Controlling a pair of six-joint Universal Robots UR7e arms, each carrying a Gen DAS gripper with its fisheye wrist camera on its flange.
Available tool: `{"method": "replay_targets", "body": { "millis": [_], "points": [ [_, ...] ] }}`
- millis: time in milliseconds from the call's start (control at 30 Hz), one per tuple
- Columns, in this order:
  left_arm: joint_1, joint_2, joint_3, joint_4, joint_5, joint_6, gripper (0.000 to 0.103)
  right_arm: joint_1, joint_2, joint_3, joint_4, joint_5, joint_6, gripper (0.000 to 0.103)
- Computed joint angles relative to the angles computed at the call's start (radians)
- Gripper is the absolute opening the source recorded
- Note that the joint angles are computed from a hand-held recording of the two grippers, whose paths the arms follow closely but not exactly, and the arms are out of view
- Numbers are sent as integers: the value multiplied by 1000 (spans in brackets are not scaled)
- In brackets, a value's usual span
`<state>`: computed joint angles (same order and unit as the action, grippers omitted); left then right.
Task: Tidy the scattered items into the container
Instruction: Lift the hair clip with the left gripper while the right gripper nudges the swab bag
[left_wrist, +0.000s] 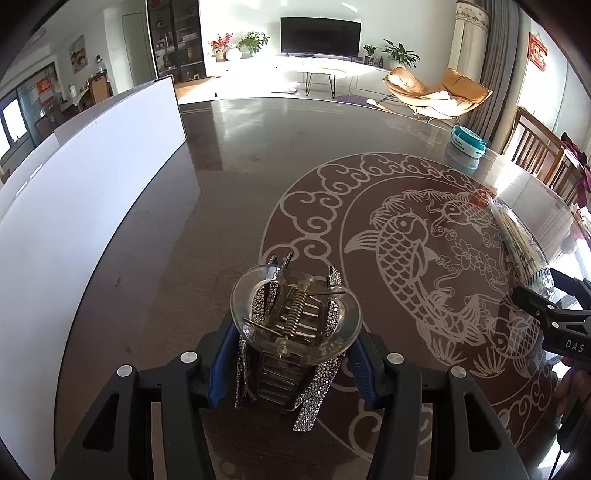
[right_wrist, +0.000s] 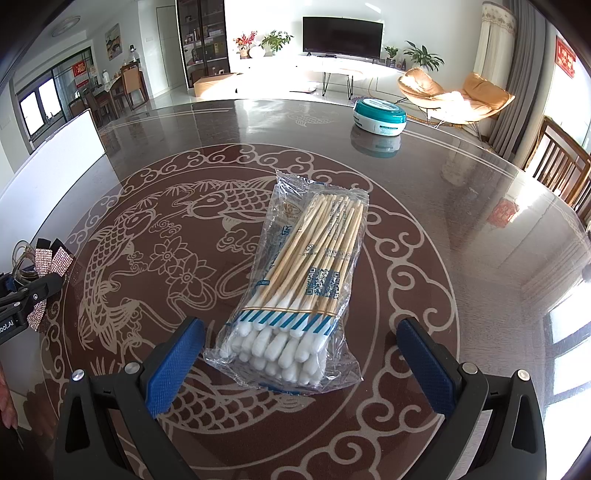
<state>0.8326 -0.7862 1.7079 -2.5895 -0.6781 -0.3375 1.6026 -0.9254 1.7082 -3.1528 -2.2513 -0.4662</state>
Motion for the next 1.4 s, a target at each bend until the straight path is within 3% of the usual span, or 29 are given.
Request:
{"method": "replay_targets", "body": {
  "millis": [1067,1133,1200,1400],
  "points": [
    [-6,-12,16,10,11,-16,54,2,3,-1,-5,-5,-3,103],
    [-6,-13,16,11,10,-17,54,3,1,5,-15,6,-16,98],
    [-6,-13,16,11,10,-18,54,5,0,15,-30,27,-41,84],
    [-5,-15,15,18,3,-19,54,23,8,36,-52,38,-31,72]
  ]
}}
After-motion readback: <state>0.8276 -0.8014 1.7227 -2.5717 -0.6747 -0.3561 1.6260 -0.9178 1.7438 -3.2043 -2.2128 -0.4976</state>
